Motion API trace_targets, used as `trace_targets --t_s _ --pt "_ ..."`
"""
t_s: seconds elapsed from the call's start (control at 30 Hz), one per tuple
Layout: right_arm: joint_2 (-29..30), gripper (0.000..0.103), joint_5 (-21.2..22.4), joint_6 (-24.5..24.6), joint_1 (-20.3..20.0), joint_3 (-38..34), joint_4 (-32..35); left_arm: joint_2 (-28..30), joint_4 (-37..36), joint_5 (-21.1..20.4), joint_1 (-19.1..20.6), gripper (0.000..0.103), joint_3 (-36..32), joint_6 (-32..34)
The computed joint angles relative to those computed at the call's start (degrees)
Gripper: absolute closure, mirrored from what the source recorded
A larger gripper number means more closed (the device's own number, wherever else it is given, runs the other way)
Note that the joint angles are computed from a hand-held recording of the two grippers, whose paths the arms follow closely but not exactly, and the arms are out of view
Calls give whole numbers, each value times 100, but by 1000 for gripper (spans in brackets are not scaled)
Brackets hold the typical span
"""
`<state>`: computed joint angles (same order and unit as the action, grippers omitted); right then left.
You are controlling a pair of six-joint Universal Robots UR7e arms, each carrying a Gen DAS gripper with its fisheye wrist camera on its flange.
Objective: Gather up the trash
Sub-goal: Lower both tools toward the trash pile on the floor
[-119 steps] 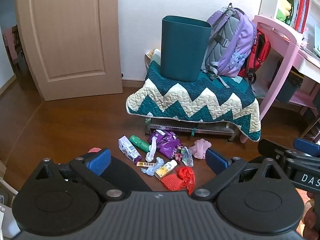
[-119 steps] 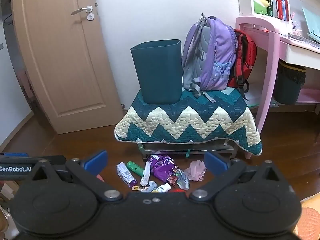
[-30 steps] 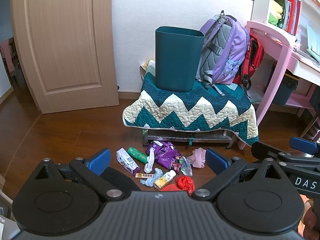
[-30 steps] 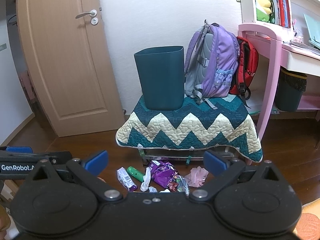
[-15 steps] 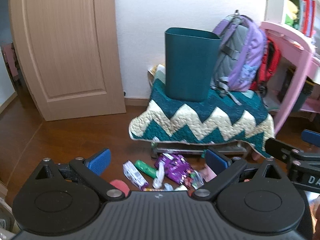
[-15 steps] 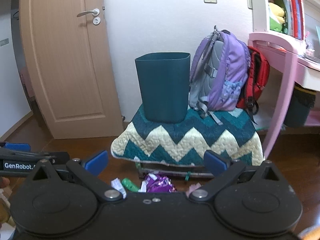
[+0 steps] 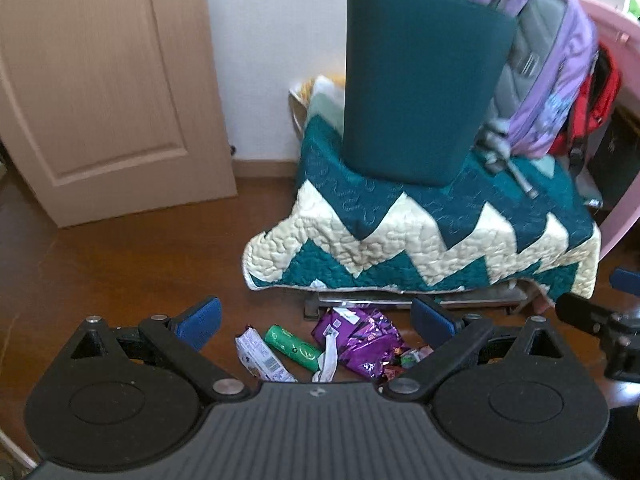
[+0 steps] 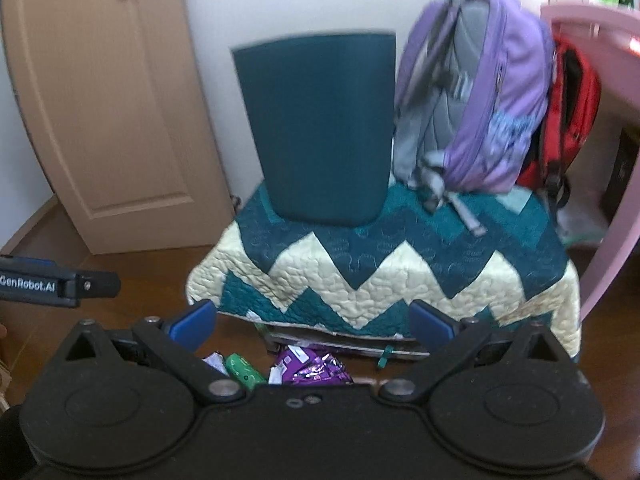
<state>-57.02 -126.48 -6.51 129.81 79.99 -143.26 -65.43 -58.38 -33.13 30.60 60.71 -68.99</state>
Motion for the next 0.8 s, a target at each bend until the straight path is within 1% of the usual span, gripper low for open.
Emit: trace_targets --t_s 0.1,0.23,0.3,0.37,0.53,0.6,0.67,0.73,0.8 --pt "254 2 148 -26 -222 -228 225 -27 -394 -49 362 2 198 414" --pt "603 4 412 -193 -450 -453 460 -125 -846 -265 850 2 458 825" --pt "820 8 487 -257 -536 -576 567 -147 -942 -374 1127 2 548 868" --pt "1044 9 593 -330 -620 -663 600 -182 -1008 -456 1366 2 673 836" --pt "1582 9 892 -511 -807 -785 735 -155 -1221 -863 2013 2 903 1022" --pt "1826 14 984 -559 -877 -882 869 -149 -1448 -993 2249 2 1008 1263" --pt "2071 16 1017 -696 -940 -971 914 -90 -1525 -1067 2478 2 1073 1376" --pt "2282 16 1050 -829 -1007 -1017 911 -15 -1614 -1253 2740 2 1138 1424" --pt "2487 20 1079 -869 -1089 -1097 1001 42 -1756 -1304 2958 2 1273 1528"
